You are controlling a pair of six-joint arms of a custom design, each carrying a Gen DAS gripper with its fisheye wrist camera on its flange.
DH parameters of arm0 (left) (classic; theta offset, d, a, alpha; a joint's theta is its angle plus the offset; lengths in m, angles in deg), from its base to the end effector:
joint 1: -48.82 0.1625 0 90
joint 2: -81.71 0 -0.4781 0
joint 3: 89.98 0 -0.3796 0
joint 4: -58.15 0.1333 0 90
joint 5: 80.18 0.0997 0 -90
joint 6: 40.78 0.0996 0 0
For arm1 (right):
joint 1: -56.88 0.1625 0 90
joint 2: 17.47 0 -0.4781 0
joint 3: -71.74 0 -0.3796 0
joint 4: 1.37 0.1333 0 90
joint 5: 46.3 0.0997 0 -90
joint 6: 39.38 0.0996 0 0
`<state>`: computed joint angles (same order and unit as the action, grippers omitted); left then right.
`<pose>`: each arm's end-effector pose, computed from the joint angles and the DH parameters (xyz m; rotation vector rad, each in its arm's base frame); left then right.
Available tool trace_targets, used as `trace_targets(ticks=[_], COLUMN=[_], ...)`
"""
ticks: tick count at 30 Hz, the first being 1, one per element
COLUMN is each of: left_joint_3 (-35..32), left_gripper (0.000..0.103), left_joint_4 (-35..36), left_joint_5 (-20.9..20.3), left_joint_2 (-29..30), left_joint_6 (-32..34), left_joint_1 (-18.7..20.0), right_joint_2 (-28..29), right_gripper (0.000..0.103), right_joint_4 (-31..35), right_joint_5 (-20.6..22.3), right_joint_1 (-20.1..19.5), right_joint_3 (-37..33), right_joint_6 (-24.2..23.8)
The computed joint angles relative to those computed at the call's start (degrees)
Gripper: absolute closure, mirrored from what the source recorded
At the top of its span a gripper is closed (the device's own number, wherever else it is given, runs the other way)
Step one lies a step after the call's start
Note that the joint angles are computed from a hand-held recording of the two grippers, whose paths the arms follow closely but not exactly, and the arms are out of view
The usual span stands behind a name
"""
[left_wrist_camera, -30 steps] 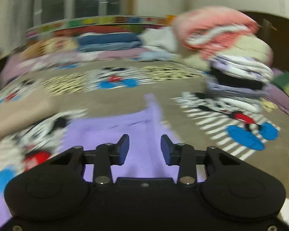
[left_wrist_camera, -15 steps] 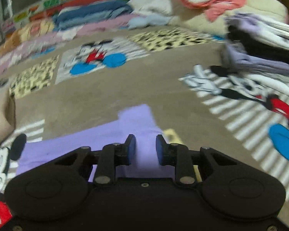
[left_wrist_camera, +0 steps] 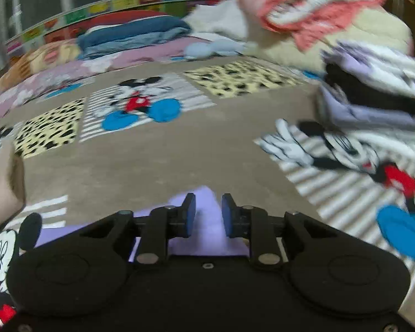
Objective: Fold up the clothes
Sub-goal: 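Lower the sleeve onto the body and regrasp the cuff with the left gripper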
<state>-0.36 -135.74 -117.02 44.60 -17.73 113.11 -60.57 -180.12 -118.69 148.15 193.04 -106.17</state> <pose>-0.1209 -0.7422 0.1904 0.3957 2.0652 -1.0069 0.1754 -0.5384 0.0425 -1.6830 2.4170 -0.4755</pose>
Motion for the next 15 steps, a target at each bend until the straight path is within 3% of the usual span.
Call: trace_targets(ticks=[2, 4, 6, 9, 12, 15], left_joint_3=[-0.74, -3.18, -2.92, -2.96, -0.03, 6.55], left_gripper=[0.093, 0.093, 0.093, 0.093, 0.093, 0.093], left_joint_4=[3.23, 8.08, 7.08, 10.38, 9.18, 2.57], left_joint_5=[1.78, 5.11, 2.21, 3.38, 2.56, 3.34], left_joint_2=[0.89, 2.53, 2.23, 1.44, -0.99, -4.79], left_joint_6=[-0.16, -3.49, -6.38, -7.69, -11.31, -12.50], left_joint_1=[0.33, 2.12, 3.72, 2.91, 2.34, 0.59], right_joint_2=[-0.05, -0.18, -0.25, -0.28, -0.33, -0.30], right_gripper=[0.020, 0.020, 0.020, 0.020, 0.020, 0.020], right_joint_4=[0.08, 0.22, 0.26, 0.53, 0.56, 0.35], right_joint_5=[-0.03, -0.03, 0.00, 0.12, -0.03, -0.04], right_joint_1=[-0.06, -0.10, -0.14, -0.19, -0.14, -0.15], right_joint_3=[-0.04, -0.06, -0.08, -0.24, -0.16, -0.06], right_joint_6=[-0.12, -0.17, -0.16, 0.17, -0.04, -0.15])
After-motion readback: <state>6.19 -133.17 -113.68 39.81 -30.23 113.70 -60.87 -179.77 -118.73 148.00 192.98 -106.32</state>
